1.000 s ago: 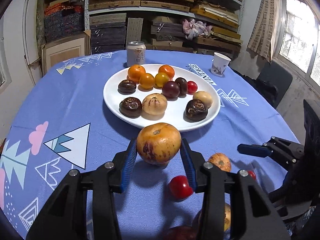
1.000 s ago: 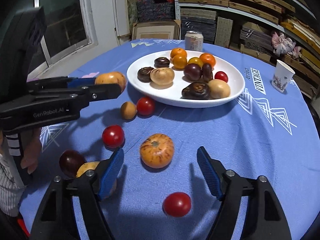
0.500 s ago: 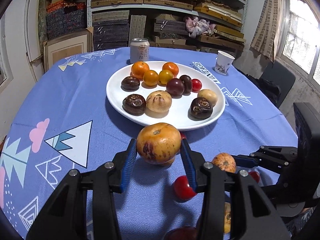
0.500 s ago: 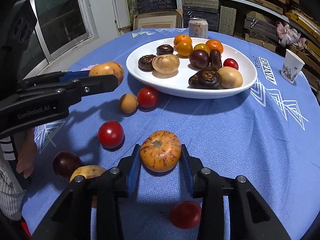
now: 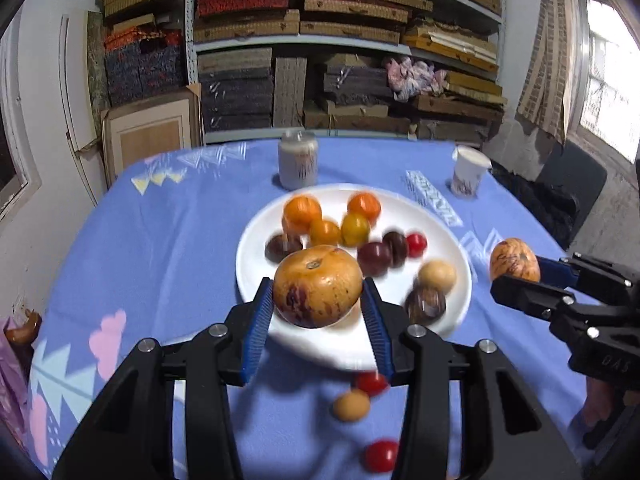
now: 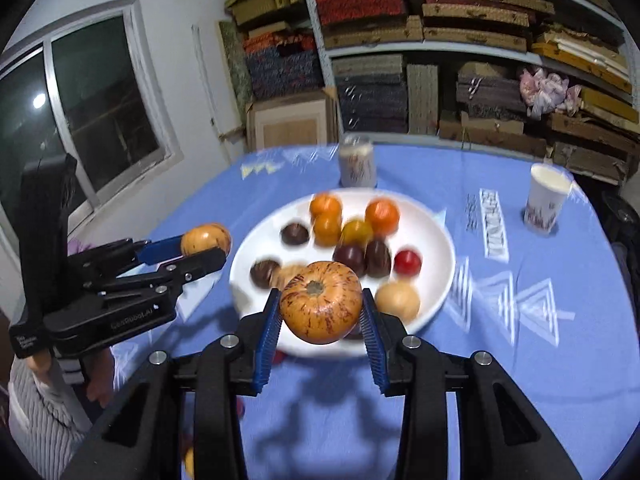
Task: Organize fruits
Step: 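Lower both tan fruits onto the white plate and open both tools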
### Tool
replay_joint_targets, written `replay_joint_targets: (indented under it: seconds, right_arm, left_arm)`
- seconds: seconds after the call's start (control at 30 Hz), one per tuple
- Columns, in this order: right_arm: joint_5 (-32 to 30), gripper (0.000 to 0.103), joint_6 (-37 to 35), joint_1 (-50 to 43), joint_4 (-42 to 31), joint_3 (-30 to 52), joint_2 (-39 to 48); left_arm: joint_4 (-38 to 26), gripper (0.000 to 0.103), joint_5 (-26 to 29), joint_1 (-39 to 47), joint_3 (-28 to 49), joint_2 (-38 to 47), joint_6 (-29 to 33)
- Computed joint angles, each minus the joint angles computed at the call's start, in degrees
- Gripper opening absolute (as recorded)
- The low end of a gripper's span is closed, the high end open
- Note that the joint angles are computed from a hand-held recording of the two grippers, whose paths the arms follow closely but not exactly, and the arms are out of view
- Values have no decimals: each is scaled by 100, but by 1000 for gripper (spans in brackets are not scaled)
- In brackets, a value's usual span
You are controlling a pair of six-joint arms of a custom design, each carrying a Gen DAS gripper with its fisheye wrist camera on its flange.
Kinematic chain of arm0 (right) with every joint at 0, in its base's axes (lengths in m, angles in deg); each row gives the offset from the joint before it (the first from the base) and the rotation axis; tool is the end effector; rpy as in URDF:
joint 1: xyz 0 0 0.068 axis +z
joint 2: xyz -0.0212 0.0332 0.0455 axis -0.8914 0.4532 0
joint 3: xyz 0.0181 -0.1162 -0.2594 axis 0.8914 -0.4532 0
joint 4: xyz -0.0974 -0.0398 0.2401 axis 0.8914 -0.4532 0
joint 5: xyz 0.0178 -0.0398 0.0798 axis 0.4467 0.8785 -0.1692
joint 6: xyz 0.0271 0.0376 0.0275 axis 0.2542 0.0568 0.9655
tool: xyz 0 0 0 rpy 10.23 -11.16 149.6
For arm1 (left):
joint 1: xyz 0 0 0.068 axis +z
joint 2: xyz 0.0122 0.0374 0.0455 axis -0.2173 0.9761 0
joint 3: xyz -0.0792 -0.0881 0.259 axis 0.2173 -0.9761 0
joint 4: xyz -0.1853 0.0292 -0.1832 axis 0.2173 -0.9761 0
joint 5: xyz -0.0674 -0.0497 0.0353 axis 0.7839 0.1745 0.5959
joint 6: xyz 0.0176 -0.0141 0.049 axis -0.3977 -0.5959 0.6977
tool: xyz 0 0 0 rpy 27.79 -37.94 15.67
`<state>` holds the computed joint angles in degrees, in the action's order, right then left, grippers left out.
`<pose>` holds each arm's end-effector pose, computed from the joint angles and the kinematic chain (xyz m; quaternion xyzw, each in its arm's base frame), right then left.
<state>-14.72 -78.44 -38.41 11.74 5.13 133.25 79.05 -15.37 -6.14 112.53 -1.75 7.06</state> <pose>0.2018 0.0948 0.2106 -0.1251 0.8824 0.1585 0.4249 0.2369 0.0178 0.2158 0.0798 0.8976 -0.0524 0.4304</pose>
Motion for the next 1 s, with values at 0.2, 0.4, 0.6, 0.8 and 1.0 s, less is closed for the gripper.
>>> replay_joint_targets:
  seconds: [0.2,0.4,0.6,0.8,1.0]
  right_arm:
    - [168,39,-191,28,501,850,1695]
    - [283,40,-355,168,568,1325,2693]
    - [308,40,-361,174,570,1441,3069]
    - [165,42,-243,92,615,1477,3265]
    - [195,51,-237,92,732,1359,3148]
  left_arm:
    - [345,44,-232,-128,1070,1483,-370]
    - [567,44,-288,-202,1562,2632,-516]
    - [606,44,-298,-323,1642,3059,-398]
    - [767,44,-572,-493,1610,3198,-402]
    - [1457,64,-995,-671,1155,2865,-433]
